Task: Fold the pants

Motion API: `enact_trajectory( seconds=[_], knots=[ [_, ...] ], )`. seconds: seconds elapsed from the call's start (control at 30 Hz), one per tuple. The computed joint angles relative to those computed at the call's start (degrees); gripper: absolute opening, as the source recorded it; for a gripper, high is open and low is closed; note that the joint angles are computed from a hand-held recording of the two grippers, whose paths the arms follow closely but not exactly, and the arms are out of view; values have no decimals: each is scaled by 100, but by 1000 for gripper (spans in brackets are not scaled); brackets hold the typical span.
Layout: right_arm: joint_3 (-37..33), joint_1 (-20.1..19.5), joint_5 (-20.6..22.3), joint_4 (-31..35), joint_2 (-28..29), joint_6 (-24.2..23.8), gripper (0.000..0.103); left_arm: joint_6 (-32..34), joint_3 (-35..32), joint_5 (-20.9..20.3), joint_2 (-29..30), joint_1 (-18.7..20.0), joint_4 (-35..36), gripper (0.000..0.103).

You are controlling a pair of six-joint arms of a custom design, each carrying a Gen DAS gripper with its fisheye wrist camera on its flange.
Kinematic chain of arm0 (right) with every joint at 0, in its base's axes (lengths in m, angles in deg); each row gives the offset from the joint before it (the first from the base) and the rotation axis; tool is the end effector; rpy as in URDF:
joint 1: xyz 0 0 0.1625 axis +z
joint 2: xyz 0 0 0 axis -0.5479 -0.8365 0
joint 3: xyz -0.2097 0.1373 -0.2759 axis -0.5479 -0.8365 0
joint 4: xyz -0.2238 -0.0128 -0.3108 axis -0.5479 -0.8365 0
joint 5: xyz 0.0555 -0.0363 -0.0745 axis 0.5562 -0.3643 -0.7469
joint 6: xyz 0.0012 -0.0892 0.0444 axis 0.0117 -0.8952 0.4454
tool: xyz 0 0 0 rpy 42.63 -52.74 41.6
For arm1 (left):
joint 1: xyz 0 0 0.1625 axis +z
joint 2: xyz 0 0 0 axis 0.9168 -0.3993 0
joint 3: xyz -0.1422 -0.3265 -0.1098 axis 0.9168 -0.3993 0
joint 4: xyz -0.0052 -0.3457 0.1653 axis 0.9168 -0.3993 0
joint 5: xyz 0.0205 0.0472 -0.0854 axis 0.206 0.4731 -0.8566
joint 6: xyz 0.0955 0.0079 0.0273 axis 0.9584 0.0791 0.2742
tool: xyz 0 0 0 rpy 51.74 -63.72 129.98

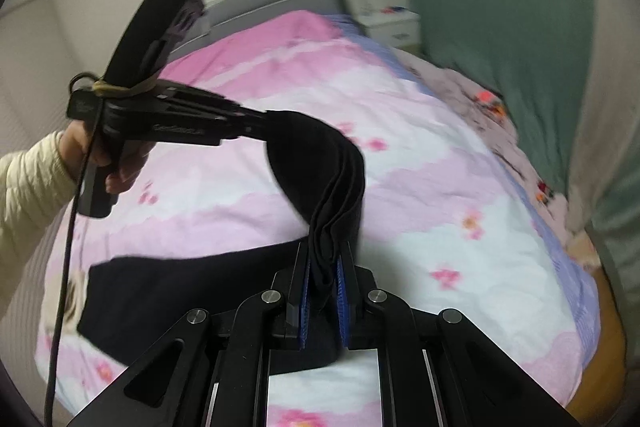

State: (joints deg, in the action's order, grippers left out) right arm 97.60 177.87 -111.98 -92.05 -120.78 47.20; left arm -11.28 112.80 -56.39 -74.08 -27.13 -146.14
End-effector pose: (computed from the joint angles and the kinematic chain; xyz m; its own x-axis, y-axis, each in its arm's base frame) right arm 0.4168 -0.2421 0.2342 -0.7712 0.4217 0.4769 -0.1384 0.6201 -0.7722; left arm -0.4004 -0.5038 0.2839 -0.1604 0.9822 0.0976 0.9668 0.1364 0.2163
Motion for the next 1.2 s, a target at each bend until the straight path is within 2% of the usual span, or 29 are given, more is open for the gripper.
enact_trajectory(
  seconds=[0.07,0.13,0.23,0.4,0.57,0.73,0.8,0.87,0.9,1.0,1.03,1.13,1.2],
  knots=[
    [-332,17,127,-328,485,-474,12,15,49,106,-243,235,86,14],
    [-705,-2,324,-896,1084,-1198,12,25,129,207,-447,480,110,14],
    [-1241,-67,664,-1454,1848,-2011,12,4,193,377,-711,933,164,14],
    [-1962,-262,1304,-2004,2947,-3114,12,37,412,651,-1061,1600,260,14],
    [-2653,-468,1821,-1993,3855,-3705,12,62,803,1134,-1311,2259,162,14],
    [-3169,-674,2263,-1937,4537,-4153,12,201,1186,1786,-1582,2621,-51,14],
    [-3327,-769,2496,-1982,4798,-4298,12,127,1260,2120,-1679,2730,-107,17],
    [-3422,-855,2644,-1923,4958,-4378,12,-16,1195,2316,-1713,2834,9,29],
    [-3445,-893,2734,-1935,5028,-4405,12,-126,1148,2389,-1736,2896,53,32],
    [-3512,-985,2945,-1930,5203,-4570,13,-442,1008,2218,-1826,3039,263,46],
    [-3556,-993,2988,-1933,5264,-4611,20,-534,1004,2164,-1860,3069,272,48],
    [-3471,-1093,3554,-2216,5288,-4672,33,-811,1053,1940,-2000,3131,277,49],
    [-3329,-1103,3914,-2481,5212,-4791,33,-941,1282,2029,-2217,3086,101,49]
  ],
)
